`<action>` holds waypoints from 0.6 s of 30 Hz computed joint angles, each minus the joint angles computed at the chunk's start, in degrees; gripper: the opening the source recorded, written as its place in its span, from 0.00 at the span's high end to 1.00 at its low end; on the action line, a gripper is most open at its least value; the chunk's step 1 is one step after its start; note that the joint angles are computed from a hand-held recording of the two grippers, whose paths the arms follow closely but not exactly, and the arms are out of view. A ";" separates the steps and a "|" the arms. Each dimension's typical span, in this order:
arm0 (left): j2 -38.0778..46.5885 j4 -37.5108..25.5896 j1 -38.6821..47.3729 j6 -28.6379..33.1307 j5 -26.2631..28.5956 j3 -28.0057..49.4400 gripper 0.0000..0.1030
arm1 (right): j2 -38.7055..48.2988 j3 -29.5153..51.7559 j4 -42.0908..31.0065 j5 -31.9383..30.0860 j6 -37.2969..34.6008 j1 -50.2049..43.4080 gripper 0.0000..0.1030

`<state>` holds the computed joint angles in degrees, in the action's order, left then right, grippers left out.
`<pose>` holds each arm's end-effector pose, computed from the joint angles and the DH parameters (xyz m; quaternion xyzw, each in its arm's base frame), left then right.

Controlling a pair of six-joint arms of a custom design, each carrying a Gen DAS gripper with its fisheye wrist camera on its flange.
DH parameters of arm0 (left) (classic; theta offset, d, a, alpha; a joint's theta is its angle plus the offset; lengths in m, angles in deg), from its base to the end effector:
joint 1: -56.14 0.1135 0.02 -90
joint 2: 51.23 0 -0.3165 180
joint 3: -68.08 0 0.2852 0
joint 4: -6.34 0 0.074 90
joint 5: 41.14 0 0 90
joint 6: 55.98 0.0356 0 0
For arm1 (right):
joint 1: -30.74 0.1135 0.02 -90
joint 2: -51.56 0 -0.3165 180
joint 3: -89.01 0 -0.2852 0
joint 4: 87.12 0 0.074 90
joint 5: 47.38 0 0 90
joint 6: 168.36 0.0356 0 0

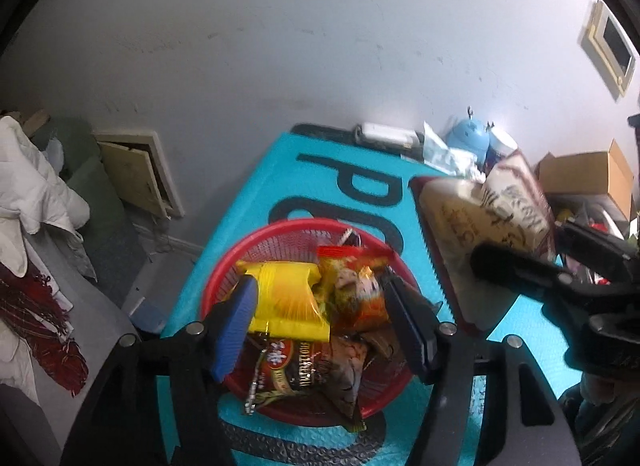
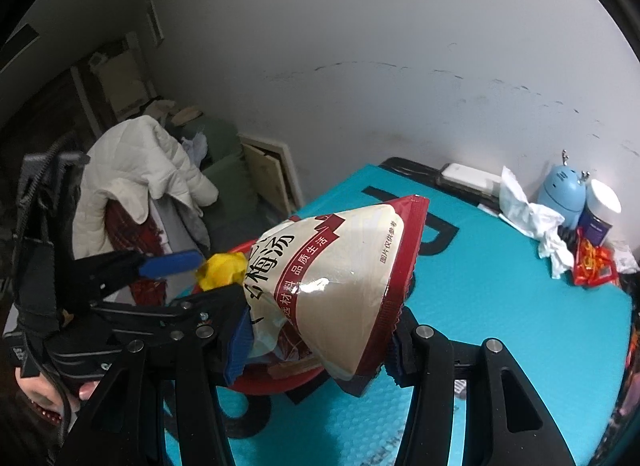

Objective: Organize snacks
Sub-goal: 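Lower the pastry bag into the basket and open the right gripper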

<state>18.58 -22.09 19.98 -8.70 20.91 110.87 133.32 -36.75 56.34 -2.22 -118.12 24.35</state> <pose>0.1912 -0.1191 0.1941 -0.1246 0.9210 -0.0050 0.3690 0.2721 -0.0052 0.2057 -0.3406 0.8383 0.2606 0.3365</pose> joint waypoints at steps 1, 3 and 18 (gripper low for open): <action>-0.98 -0.78 -0.27 -0.38 -0.83 -0.11 0.37 | -0.17 -0.08 -0.14 -0.09 -0.17 0.26 0.49; -2.57 -1.75 -0.42 -1.03 -1.76 -0.44 0.37 | -0.35 -0.24 -0.12 -0.21 -0.29 0.85 0.49; -13.64 -8.73 2.93 -5.77 -5.62 -5.42 0.37 | 1.31 -2.92 7.83 3.36 4.27 14.40 0.47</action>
